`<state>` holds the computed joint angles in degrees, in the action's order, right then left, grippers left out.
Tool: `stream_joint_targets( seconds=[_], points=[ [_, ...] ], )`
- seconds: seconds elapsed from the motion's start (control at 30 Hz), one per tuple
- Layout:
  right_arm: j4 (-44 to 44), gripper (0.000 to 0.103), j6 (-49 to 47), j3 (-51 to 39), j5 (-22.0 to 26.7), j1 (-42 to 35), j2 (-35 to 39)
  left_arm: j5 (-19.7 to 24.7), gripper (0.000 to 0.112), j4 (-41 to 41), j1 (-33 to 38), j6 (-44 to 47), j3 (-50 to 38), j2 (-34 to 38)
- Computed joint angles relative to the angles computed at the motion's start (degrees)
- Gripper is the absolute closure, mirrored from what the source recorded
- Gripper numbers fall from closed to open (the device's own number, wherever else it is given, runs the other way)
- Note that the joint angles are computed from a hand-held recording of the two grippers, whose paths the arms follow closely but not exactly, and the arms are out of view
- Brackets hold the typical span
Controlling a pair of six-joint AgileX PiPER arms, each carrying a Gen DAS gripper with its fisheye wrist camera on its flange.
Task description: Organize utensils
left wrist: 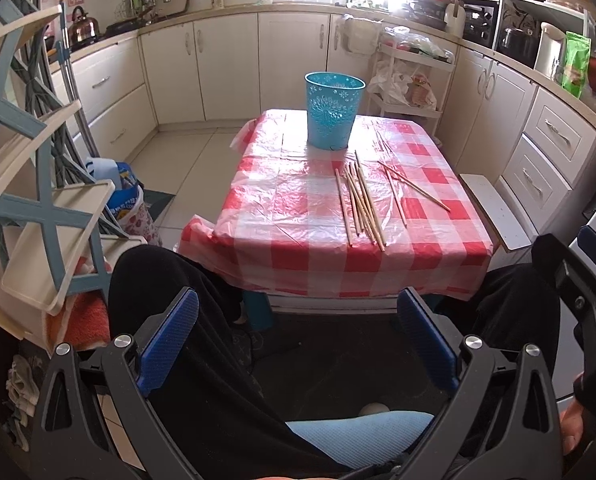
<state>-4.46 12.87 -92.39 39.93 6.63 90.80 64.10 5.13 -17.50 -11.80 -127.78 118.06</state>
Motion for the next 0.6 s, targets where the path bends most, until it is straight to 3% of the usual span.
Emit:
stream_joint_targets(
  seconds=[0.1,0.23,0.6],
  points=[
    [0.1,0.007,-0.1,0.5,-0.7,-0.3,-0.7,0.5,0.017,-4.8,0.8,2.7,1.7,-1.1],
    [0.2,0.007,0.4,1.0,-1.6,-0.5,-1.3,-4.2,0.017,-11.0,1.7,8.1,6.5,-4.0],
    [1.3,0.007,0.4,1.6,-2.2,-1.0,-0.9,-0.2,0.017,3.5,-0.4,0.7,-2.7,0.8]
  ],
)
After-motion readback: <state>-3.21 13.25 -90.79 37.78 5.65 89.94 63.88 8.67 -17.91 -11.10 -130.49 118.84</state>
